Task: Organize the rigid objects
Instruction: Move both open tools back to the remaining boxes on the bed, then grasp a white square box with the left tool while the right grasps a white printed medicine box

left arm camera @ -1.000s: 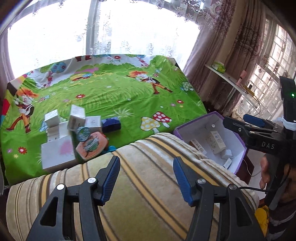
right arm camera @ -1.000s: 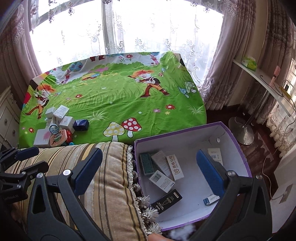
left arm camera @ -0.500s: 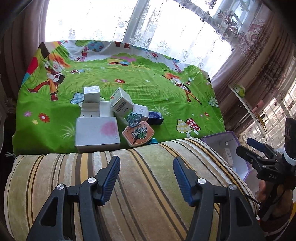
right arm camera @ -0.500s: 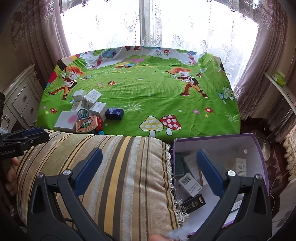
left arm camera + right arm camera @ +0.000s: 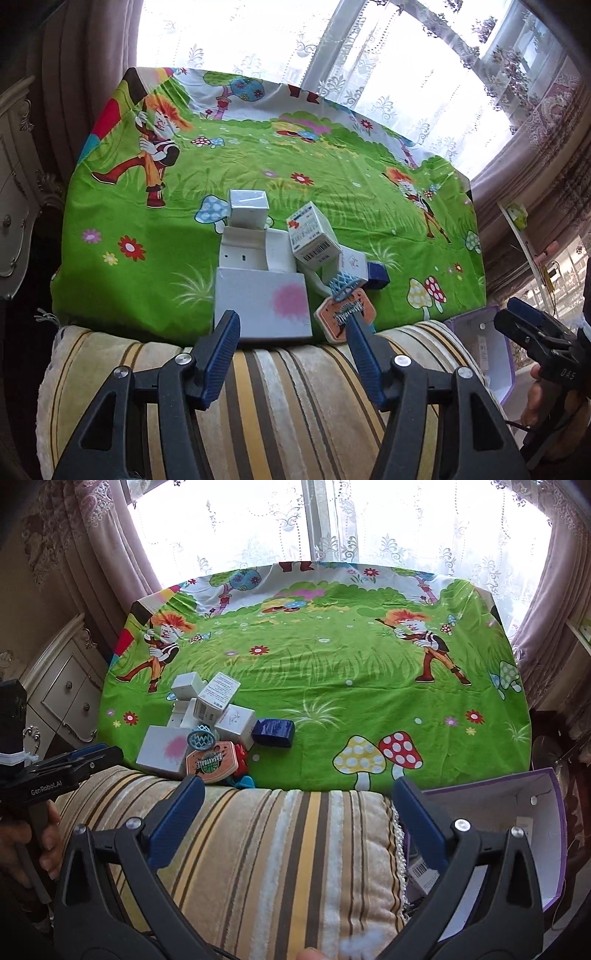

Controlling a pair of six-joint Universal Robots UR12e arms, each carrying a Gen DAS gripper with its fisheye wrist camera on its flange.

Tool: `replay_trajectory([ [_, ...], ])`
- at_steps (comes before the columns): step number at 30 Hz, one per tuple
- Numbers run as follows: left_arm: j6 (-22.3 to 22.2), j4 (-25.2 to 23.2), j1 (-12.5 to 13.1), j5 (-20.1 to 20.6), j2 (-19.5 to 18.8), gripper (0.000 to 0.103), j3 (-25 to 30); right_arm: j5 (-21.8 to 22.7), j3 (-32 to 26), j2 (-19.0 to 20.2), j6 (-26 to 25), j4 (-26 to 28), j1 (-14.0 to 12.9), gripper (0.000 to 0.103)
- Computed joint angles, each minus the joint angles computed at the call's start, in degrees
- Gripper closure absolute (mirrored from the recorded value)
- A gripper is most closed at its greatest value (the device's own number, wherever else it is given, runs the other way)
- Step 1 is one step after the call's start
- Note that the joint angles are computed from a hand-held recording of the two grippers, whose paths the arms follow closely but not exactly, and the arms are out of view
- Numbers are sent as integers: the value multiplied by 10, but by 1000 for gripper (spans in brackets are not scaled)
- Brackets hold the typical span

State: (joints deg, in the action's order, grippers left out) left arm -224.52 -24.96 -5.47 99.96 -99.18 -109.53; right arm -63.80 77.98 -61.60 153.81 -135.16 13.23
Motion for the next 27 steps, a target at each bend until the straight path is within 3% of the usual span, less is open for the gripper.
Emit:
replay_trajectory([
  [7, 9, -29, 30, -3, -18, 42, 30, 18, -54, 31, 4, 24, 24, 1],
  [12, 35, -65, 50, -11, -40, 42, 59, 26, -102, 61, 14, 75, 41, 1],
  [18, 24, -79, 76, -46, -67, 42, 77, 20, -160, 99, 35, 132, 57, 1],
  [27, 29, -108, 92, -71, -104, 42, 105, 12, -215, 140, 35, 193, 70, 1],
])
